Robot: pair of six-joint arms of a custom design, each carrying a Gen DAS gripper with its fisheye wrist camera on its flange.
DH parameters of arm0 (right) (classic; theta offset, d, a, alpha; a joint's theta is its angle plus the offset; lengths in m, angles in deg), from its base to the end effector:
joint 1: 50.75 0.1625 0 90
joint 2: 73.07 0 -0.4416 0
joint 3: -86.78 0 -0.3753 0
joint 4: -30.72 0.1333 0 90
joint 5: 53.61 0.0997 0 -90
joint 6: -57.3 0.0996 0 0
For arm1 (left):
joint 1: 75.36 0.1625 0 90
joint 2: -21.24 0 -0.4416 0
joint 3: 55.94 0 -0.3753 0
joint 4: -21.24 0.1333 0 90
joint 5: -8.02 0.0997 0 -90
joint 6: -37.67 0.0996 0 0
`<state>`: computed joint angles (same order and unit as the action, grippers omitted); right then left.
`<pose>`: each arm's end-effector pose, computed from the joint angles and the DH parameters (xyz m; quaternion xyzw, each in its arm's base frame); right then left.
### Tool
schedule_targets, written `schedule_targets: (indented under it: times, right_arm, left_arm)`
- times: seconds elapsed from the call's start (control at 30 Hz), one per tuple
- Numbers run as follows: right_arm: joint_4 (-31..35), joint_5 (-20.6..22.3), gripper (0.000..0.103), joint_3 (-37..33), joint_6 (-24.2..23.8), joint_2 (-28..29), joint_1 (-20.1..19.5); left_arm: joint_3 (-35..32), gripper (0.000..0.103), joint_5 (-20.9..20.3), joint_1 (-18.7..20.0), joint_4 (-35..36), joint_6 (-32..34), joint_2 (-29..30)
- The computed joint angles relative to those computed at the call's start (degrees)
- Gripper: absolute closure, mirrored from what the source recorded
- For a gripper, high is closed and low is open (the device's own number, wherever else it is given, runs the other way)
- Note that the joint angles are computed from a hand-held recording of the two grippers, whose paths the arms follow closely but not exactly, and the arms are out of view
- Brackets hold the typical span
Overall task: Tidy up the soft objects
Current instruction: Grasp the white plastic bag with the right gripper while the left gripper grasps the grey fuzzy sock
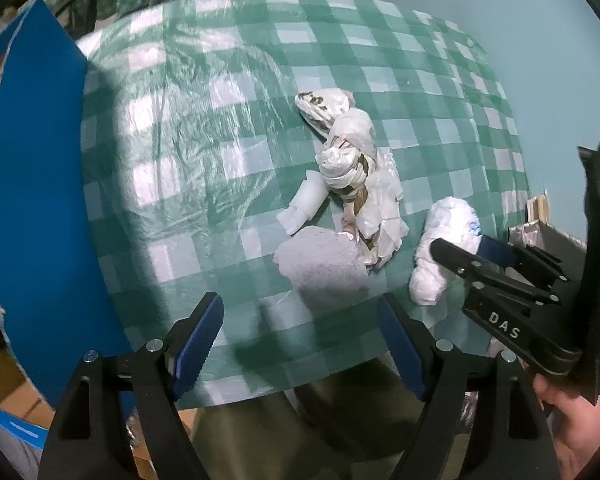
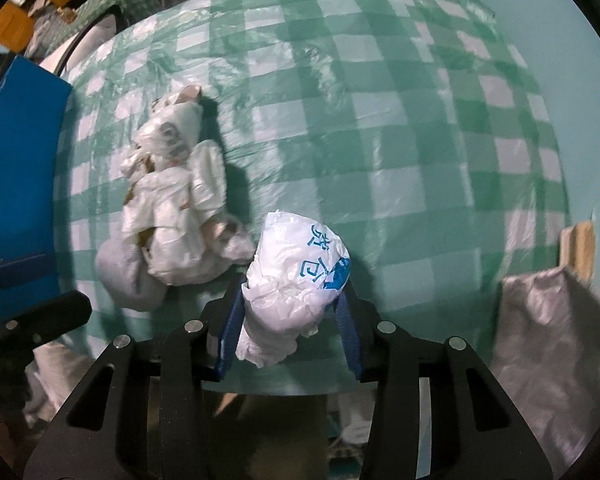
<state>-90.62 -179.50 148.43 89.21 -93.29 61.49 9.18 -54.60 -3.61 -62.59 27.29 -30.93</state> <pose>0.3645 -0.6934 -0.0301 -0.0529 -0.9466 0.0652 0.3114 -0.0497 -0.7226 0.3110 0.1050 0.9531 0.0986 0.2660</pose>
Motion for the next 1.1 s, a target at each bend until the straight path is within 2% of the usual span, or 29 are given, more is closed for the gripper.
schedule_targets:
  times: [0.33,0.6,0.8,0.87,0.93,0.97,1.0,1.1]
  right_arm:
    - [0.9,0.6,0.058,-1.1,-2.2,0.2,-1.2]
    - [2.3,1.9,0.059,-1.7,-2.6,0.7,-2.2]
    - [0.9,2.2,0.064,-0.5,-4.0,0.3,-2.4]
    - [0.3,2.3,0.064,0.2,-4.1,-0.1,-2.4]
    - [0.5,2.3,0.064,-0.3,-4.2,0.0,-2.4]
    - [0.4,2.4,0.064,-0.1,-4.2,-0.1,-2.4]
    - [0.3,2.4,0.065,0.0,-4.3,-0.4,-2.4]
    - [-0.1,2.5,0.065,0.9,-4.4,-1.2,-2.1]
  left_arm:
    - [-0.7,0.022,-2.5,0.6,-0.1,-4.6,1.6]
    - [-1.3,0.021,-2.3,0.8,0.4,-6.5,2.9]
    - [-0.6,0.021,-1.8,1.3,-0.3,-6.0,2.9]
    - [0.0,0.030,-1.6,1.3,-1.3,-5.2,2.6]
    - [0.2,0.047,-1.6,1.3,-1.4,-4.5,2.5]
    - [0.2,0.050,-2.0,1.4,-1.4,-4.2,2.4]
    - [0.4,0.057,-2.1,1.5,-1.7,-3.6,2.2]
    - [1.2,0.065,-1.7,1.5,-2.4,-2.3,1.3]
